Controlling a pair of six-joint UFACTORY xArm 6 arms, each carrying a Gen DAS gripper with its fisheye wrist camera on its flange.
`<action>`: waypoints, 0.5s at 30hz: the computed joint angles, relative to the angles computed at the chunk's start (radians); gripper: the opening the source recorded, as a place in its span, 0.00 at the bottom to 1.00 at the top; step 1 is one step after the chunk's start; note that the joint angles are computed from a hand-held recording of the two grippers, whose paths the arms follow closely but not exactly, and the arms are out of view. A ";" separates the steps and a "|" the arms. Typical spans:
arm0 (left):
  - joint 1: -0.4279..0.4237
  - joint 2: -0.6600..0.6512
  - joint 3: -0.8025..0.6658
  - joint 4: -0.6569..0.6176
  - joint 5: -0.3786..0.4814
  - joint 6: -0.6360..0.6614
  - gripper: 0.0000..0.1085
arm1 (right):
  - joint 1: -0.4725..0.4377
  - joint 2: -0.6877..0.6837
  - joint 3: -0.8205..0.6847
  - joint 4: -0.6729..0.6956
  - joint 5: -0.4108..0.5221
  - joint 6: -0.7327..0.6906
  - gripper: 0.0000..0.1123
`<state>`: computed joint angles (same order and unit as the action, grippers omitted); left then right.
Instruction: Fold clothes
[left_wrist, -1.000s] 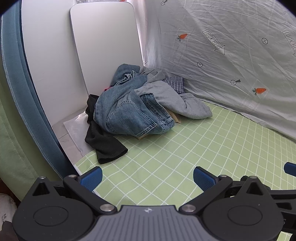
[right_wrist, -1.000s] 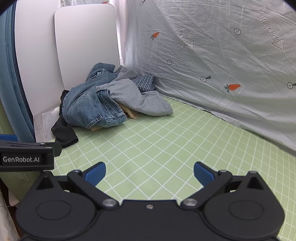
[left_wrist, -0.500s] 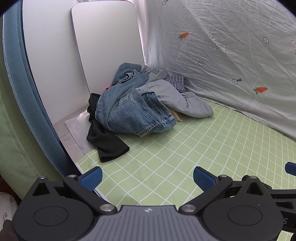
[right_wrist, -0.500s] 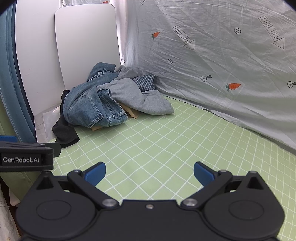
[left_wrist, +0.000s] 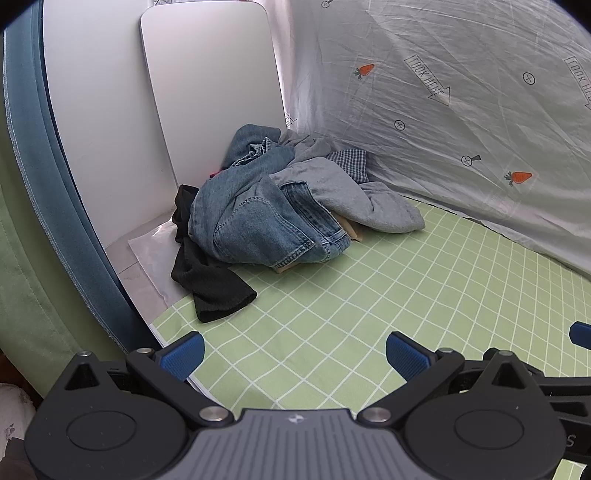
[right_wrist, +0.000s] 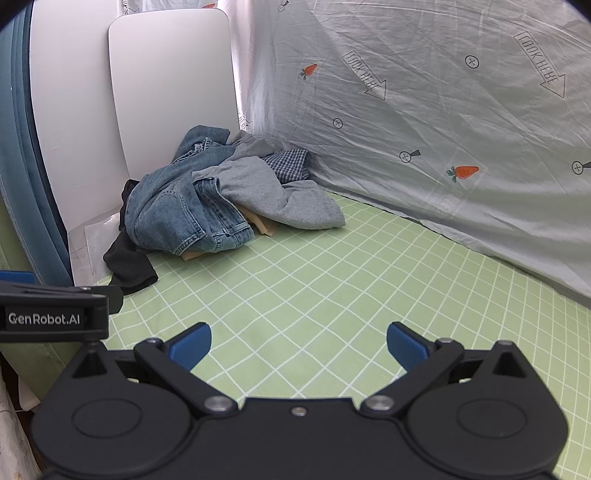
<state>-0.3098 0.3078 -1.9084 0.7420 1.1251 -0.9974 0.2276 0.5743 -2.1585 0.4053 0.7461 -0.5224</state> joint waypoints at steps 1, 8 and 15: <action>0.000 0.001 -0.002 0.000 0.001 0.001 0.95 | 0.000 0.000 0.000 -0.001 0.000 0.002 0.91; -0.009 0.008 -0.011 0.005 0.009 -0.003 0.95 | 0.000 -0.004 0.006 -0.001 -0.003 0.004 0.91; -0.009 0.013 -0.022 0.001 0.018 0.004 0.95 | -0.002 -0.009 0.015 0.002 -0.004 0.001 0.91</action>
<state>-0.3193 0.3208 -1.9308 0.7426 1.1427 -0.9932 0.2261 0.5658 -2.1433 0.4076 0.7423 -0.5210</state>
